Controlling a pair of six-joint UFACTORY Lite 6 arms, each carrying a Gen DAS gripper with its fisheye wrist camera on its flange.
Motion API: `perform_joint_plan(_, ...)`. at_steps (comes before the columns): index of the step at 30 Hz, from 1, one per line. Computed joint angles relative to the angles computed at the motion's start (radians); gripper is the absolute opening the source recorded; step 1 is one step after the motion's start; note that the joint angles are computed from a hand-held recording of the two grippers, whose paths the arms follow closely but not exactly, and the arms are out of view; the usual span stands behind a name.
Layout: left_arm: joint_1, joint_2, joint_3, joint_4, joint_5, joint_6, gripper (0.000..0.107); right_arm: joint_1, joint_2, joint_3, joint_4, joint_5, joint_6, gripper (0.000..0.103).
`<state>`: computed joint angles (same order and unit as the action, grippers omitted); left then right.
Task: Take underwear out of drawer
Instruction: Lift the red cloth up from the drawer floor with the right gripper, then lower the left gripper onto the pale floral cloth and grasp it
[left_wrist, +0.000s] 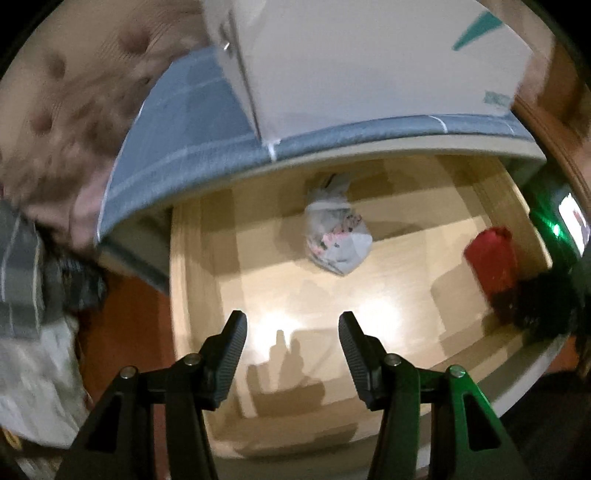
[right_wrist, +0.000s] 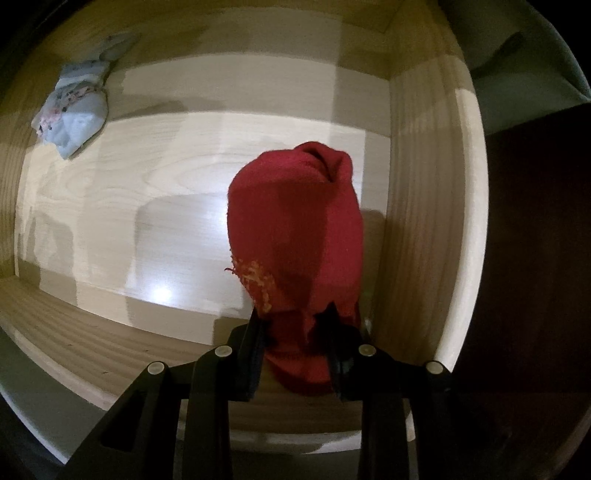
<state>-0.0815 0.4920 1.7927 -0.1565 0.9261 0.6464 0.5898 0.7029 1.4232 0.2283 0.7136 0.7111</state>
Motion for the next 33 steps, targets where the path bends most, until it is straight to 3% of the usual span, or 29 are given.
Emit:
perform_joint_plan(2, -0.004, 0.002, -0.004, 0.000, -0.024, 0.079, 0.053, 0.005, -0.010, -0.013, -0.006, -0.010, 0.015, 0.027)
perform_joint_plan(6, -0.040, -0.055, -0.123, 0.048, -0.167, 0.246, 0.053, 0.074, -0.060, -0.098, -0.004, -0.062, 0.091, 0.027)
perform_joint_plan(11, -0.077, -0.046, -0.154, 0.041, -0.219, 0.450, 0.053, 0.159, -0.129, -0.173, -0.014, -0.093, 0.198, 0.027)
perform_joint_plan(16, -0.103, 0.003, -0.147, 0.067, -0.289, 0.612, 0.053, 0.151, -0.119, -0.205, -0.001, -0.139, 0.182, 0.027)
perform_joint_plan(21, -0.132, 0.058, -0.174, 0.133, -0.387, 0.686, 0.053, 0.145, -0.108, -0.195, -0.002, -0.140, 0.176, 0.027)
perform_joint_plan(33, -0.157, 0.114, -0.219, 0.031, -0.556, 0.922, 0.053, 0.144, -0.137, -0.201, -0.011, -0.119, 0.190, 0.027)
